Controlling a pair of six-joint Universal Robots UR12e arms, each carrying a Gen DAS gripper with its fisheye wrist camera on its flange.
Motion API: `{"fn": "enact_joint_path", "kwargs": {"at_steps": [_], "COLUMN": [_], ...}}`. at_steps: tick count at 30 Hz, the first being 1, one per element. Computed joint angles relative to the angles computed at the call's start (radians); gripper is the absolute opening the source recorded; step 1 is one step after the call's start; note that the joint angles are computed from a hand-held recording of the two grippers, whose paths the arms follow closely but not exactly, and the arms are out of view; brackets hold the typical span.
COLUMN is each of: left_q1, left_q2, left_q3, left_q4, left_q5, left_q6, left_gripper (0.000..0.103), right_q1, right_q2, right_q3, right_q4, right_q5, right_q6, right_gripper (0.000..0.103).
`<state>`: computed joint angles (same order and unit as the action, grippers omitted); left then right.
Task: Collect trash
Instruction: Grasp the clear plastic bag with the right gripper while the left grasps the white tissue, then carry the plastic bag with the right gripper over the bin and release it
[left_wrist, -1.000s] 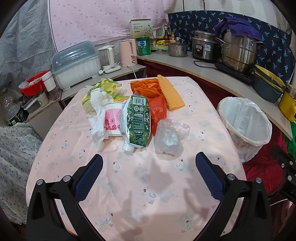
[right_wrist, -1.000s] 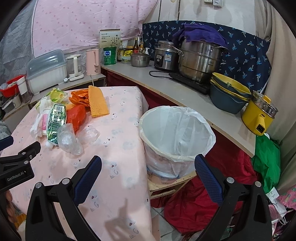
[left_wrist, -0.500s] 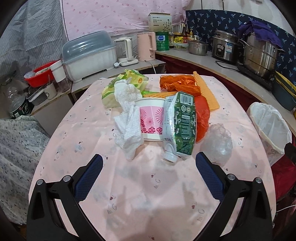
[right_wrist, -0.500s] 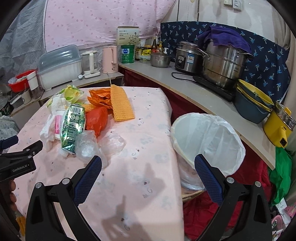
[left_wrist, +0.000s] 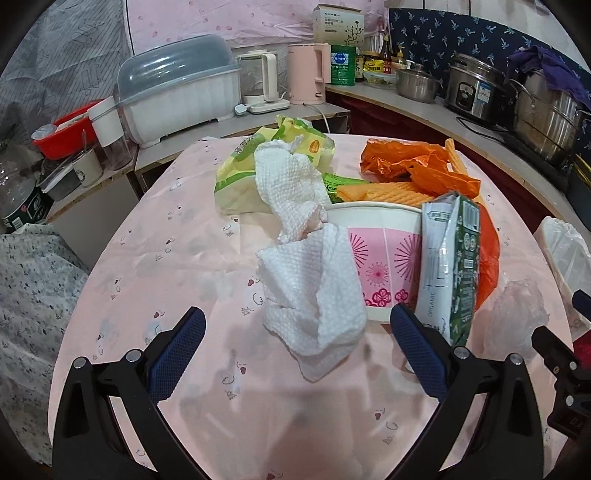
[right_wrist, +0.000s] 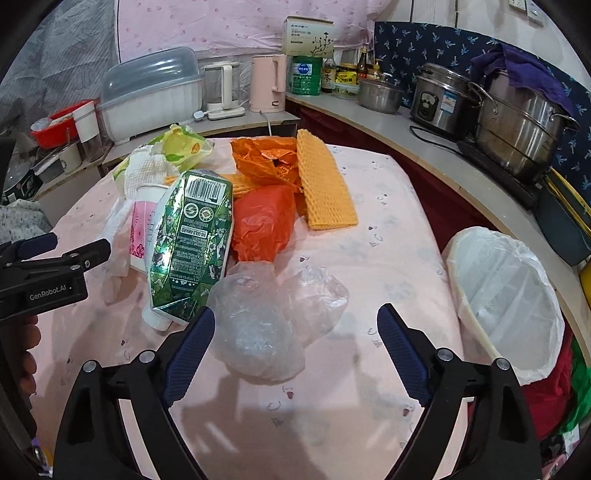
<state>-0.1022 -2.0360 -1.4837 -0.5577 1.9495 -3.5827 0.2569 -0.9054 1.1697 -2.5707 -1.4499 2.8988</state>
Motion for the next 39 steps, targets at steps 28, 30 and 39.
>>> {"fn": "enact_joint_path", "kwargs": {"at_steps": [28, 30, 39], "left_q1": [-0.036, -0.047, -0.102], "left_q2": [0.037, 0.033, -0.015], "left_q3": [-0.001, 0.013, 0.116], "left_q4": [0.081, 0.096, 0.132], "left_q5": [-0.045, -0.053, -0.115], "left_q6": [0.015, 0.032, 0.112], "left_gripper": [0.007, 0.007, 0.007], "right_q1": [-0.043, -0.054, -0.107], "right_q2": [-0.043, -0.055, -0.096], "right_q3": [0.046, 0.059, 0.106], "right_q4": [-0.072, -0.098, -0.2], "right_q5": [0.065, 0.066, 0.027], "right_q6": [0.071, 0.088, 0.159], "right_gripper": [0.028, 0.028, 0.028]}}
